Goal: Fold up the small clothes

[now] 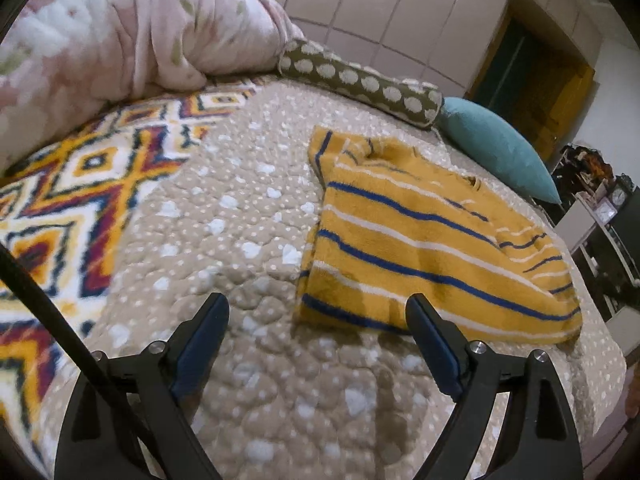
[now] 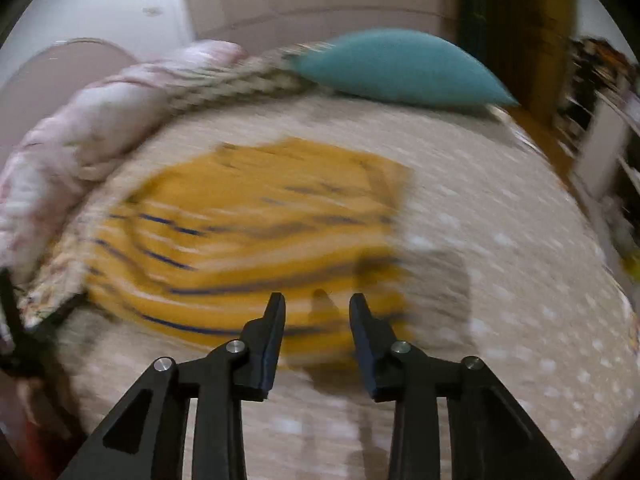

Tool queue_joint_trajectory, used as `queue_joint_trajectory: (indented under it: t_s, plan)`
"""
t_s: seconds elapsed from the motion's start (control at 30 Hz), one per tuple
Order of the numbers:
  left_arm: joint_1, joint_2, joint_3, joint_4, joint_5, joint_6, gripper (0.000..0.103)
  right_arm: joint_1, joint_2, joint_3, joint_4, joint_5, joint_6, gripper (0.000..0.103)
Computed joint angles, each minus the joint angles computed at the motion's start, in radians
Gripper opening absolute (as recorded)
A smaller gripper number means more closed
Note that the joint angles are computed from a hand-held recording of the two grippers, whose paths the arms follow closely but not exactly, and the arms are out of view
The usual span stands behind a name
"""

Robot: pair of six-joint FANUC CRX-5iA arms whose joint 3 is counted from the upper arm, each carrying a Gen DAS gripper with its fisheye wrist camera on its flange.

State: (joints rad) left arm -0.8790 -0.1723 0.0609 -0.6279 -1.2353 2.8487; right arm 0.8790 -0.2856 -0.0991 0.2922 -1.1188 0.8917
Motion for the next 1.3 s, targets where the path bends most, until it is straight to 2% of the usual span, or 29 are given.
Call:
queue_joint_trajectory:
  t_s: [0.13, 0.23, 0.33, 0.4, 0.5, 0.57, 0.6, 0.63, 0.67, 0.7, 0.73, 0.77, 0.9, 1.0, 1.1, 1.2, 1.3]
  plan:
    - [-0.076, 0.001, 0.034, -0.114, -0.087, 0.045, 0.089, 0.049, 0.15, 0.171, -0.13, 0.024, 0.12, 0.036]
    - [-0.072, -0.031, 0.012, -0.124, -0.079, 0.075, 0.089, 0.072, 0.308, 0.32, -0.184, 0.022, 0.183, 0.036]
    - [-0.038, -0.066, -0.024, -0.092, -0.047, 0.094, 0.089, 0.072, 0.522, 0.544, -0.228, -0.039, 0.202, 0.036]
    - [-0.026, -0.08, -0.039, -0.083, -0.053, 0.092, 0.089, 0.083, 0.618, 0.647, -0.208, -0.092, 0.195, 0.036]
    - [-0.004, -0.104, -0.061, -0.071, -0.058, 0.087, 0.089, 0.094, 0.816, 0.891, -0.172, -0.231, 0.234, 0.036]
    - [0.018, -0.135, -0.089, -0.063, -0.044, 0.111, 0.089, 0.107, 0.922, 1.02, -0.104, -0.302, 0.254, 0.041]
    - [0.025, -0.147, -0.099, -0.06, -0.039, 0.125, 0.089, 0.109, 0.945, 1.052, -0.094, -0.319, 0.262, 0.046]
    - [0.037, -0.16, -0.111, -0.053, -0.029, 0.137, 0.089, 0.108, 0.97, 1.094, -0.091, -0.339, 0.273, 0.056]
    - [0.05, -0.172, -0.123, -0.043, -0.019, 0.149, 0.089, 0.105, 1.004, 1.159, -0.102, -0.383, 0.287, 0.062]
    - [0.056, -0.181, -0.131, -0.038, -0.014, 0.158, 0.089, 0.106, 1.026, 1.203, -0.102, -0.418, 0.302, 0.062]
    - [0.055, -0.185, -0.134, -0.039, -0.015, 0.165, 0.089, 0.113, 1.024, 1.204, -0.085, -0.424, 0.313, 0.062]
    - [0.049, -0.185, -0.131, -0.046, -0.027, 0.173, 0.089, 0.123, 0.999, 1.166, -0.066, -0.39, 0.321, 0.062]
    - [0.024, -0.176, -0.116, -0.077, -0.08, 0.201, 0.089, 0.16, 0.734, 0.805, -0.044, -0.181, 0.327, 0.062]
    - [0.018, -0.189, -0.122, -0.09, -0.102, 0.242, 0.089, 0.211, 0.571, 0.58, 0.008, -0.098, 0.349, 0.062]
    - [0.041, -0.226, -0.157, -0.072, -0.064, 0.285, 0.089, 0.299, 0.414, 0.35, 0.084, -0.054, 0.382, 0.062]
    - [0.038, -0.231, -0.16, -0.083, -0.088, 0.315, 0.089, 0.367, 0.329, 0.194, 0.161, -0.026, 0.378, 0.062]
    - [0.045, -0.239, -0.17, -0.082, -0.096, 0.334, 0.089, 0.416, 0.305, 0.079, 0.259, 0.005, 0.348, 0.062]
